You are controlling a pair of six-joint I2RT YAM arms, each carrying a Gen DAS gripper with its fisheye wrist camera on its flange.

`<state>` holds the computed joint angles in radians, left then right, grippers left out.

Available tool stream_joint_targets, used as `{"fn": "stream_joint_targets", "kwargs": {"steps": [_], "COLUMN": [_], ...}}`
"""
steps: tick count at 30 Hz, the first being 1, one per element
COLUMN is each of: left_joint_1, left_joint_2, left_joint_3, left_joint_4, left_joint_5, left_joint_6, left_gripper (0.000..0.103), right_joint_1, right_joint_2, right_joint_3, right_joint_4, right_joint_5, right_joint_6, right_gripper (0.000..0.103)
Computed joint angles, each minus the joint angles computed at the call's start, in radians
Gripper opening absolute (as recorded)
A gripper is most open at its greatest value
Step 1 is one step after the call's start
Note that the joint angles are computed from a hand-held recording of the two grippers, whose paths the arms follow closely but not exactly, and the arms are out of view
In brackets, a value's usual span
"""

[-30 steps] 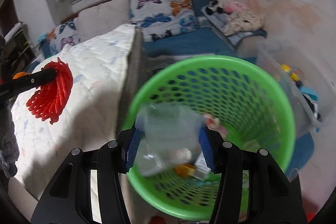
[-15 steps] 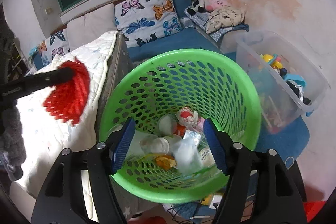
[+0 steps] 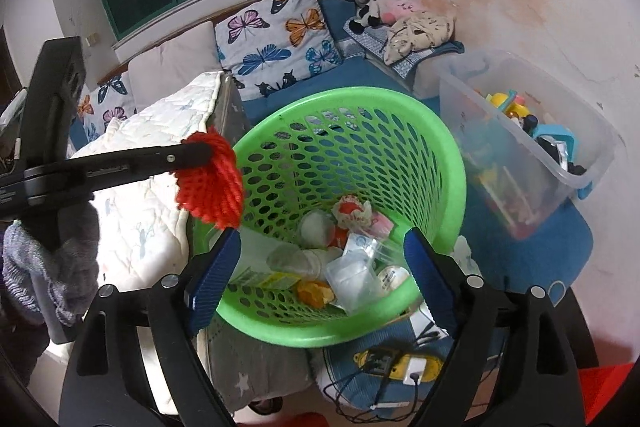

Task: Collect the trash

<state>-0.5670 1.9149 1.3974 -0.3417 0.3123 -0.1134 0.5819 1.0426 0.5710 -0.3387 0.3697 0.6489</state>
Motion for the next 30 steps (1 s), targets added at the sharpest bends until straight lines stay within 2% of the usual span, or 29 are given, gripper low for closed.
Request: {"fn": "stream_joint_targets", "kwargs": {"steps": [5,7,8,20,30], "left_joint_1": [-0.013,-0.012,-0.013,0.028,0.091], "left_joint_2": [0.014,0.010,0.007,-0.078,-0.238], "left_joint_3": [-0.003,-0.010,-0.015,-0.097,-0.253], "left_joint_4": [0.004,0.010,0.016,0.046,0.097], "left_joint_5": [-0.010,-0.010,-0.013,0.006,-0.025], "left_joint_6": [-0.008,-0.009,-0.010,-0.002,0.035], "left_gripper": [0.029,0.039,0.041,0.054,0.067], "right_joint_1": [0.008,0.010,0.013,0.078,0.156], "right_joint_2": [-0.013,-0.014,-0.012,0.001,0.055], "right_joint_3": [-0.021,-0.024,-0.023,-0.009,0.038], "right_joint_4": [0.007,0.010,0.011,0.011,0.019], "right_joint_5": [-0.001,-0.002,-0.002,0.030,0.063], "right_joint_6": [0.016,0.019,0.021,0.060,0.093], "right_gripper": [0.084,0.084,0.084,0.084,0.087]}}
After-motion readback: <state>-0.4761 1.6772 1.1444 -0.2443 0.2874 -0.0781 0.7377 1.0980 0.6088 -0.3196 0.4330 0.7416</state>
